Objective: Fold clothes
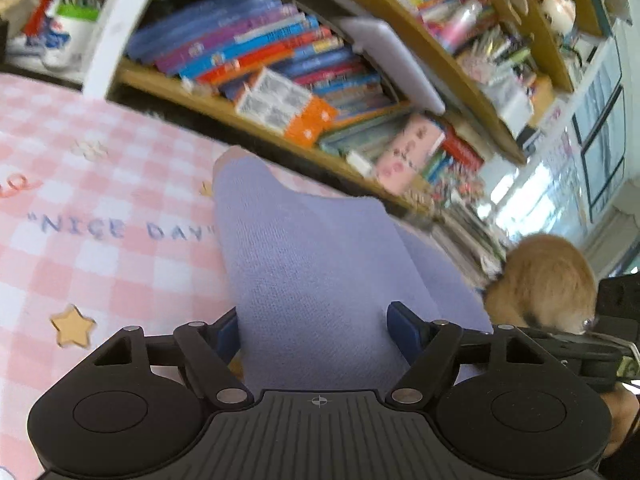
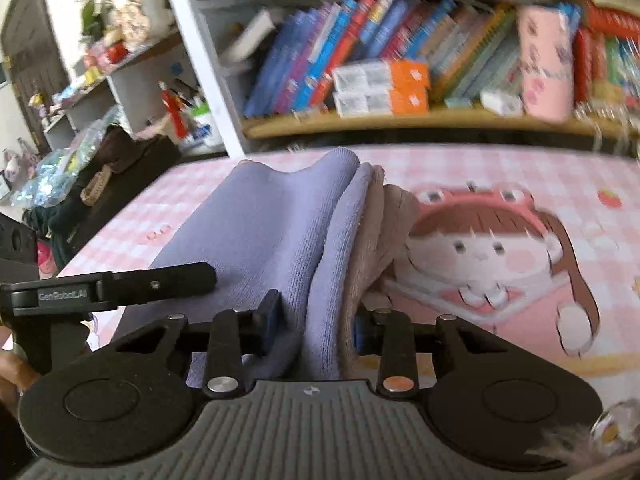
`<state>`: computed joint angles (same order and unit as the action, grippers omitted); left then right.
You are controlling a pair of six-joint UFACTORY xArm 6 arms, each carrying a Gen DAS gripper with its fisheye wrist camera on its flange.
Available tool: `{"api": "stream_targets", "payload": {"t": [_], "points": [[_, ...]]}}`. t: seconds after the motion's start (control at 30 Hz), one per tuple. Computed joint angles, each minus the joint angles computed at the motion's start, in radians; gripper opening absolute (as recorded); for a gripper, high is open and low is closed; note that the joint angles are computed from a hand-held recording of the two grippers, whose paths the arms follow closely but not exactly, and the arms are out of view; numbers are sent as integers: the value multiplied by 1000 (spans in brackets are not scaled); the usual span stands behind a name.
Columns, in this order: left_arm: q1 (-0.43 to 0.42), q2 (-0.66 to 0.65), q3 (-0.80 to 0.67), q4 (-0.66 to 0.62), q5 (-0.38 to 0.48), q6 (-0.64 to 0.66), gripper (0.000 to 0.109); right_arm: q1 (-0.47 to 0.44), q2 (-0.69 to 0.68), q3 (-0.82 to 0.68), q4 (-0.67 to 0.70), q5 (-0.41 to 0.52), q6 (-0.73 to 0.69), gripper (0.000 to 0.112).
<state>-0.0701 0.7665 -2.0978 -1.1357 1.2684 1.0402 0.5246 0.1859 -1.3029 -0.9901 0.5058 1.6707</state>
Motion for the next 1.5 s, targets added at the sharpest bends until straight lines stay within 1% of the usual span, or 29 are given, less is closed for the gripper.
{"api": "stream_targets", "payload": {"t": [0.03, 0.13, 0.17, 0.2, 0.23, 0.3, 0.37, 0.53, 0.57, 0.63, 0.67, 0.7, 0.73, 0.77, 0.8, 0.83, 0.9, 0.97, 1.03, 1.07, 1.1, 1.17, 1.2, 1.27, 1.33, 1.4, 1.43, 1.47, 1.5], "points": [[-4, -6, 8, 12, -9, 3, 78, -5, -6, 17, 29, -10, 2, 34], [-9, -15, 22, 24, -39, -4, 81, -29, -31, 68, 48, -66, 92, 47], [-8, -12, 19, 19, -50, -14, 82, -35, -38, 78, 57, -71, 110, 58], [-7, -9, 17, 13, -61, -24, 82, -40, -45, 89, 66, -76, 128, 63], [-5, -3, 10, 9, -67, -38, 82, -49, -50, 99, 71, -91, 140, 64], [2, 25, -30, 11, -45, -77, 82, -71, -58, 123, 83, -141, 171, 66], [1, 33, -43, 21, -35, -87, 82, -89, -57, 139, 97, -190, 198, 66], [4, 70, -96, 34, 17, -117, 82, -105, -36, 128, 30, -240, 293, 66], [5, 81, -111, 34, 29, -125, 82, -106, -29, 123, 31, -250, 291, 61], [4, 79, -107, 32, 33, -114, 80, -98, -15, 105, 44, -237, 261, 59], [3, 72, -96, 29, 35, -102, 75, -93, -9, 97, 66, -226, 228, 52], [1, 55, -70, 23, 28, -78, 75, -89, -3, 89, 59, -218, 220, 48], [-3, 11, -3, 5, -7, -19, 73, -81, -3, 80, 11, -200, 235, 45], [-7, -29, 57, -15, -39, 38, 73, -72, -3, 71, -52, -179, 262, 38], [-10, -67, 113, -38, -68, 97, 73, -61, -4, 63, -109, -158, 283, 35], [-10, -99, 162, -70, -85, 156, 74, -51, -4, 56, -162, -137, 300, 34], [-6, -125, 201, -112, -83, 220, 76, -24, -12, 47, -244, -80, 305, 34], [-4, -100, 161, -92, -56, 181, 77, -20, -22, 55, -244, -69, 284, 34], [-6, -53, 87, -38, -26, 97, 77, -30, -26, 67, -163, -85, 228, 34], [-9, -42, 70, -17, -26, 75, 77, -34, -26, 72, -134, -91, 211, 35], [-13, -41, 70, -2, -38, 67, 78, -38, -26, 77, -105, -97, 195, 38], [-15, -37, 66, 8, -46, 53, 79, -51, -32, 93, -78, -121, 214, 45], [-15, -32, 60, 10, -45, 43, 80, -55, -35, 100, -57, -128, 219, 52], [-15, -19, 42, 21, -48, 15, 88, -65, -40, 116, -29, -146, 239, 62], [-15, -1, 16, 36, -50, -20, 89, -74, -42, 129, -44, -169, 289, 63], [-10, 20, -14, 35, -29, -47, 89, -80, -42, 134, -80, -189, 342, 62], [-9, 21, -15, 34, -28, -47, 89, -82, -39, 133, -86, -202, 351, 58], [-10, 19, -10, 34, -30, -41, 89, -86, -33, 131, -90, -226, 361, 51], [-11, 13, -1, 32, -29, -32, 88, -84, -29, 126, -95, -226, 363, 50]]}}
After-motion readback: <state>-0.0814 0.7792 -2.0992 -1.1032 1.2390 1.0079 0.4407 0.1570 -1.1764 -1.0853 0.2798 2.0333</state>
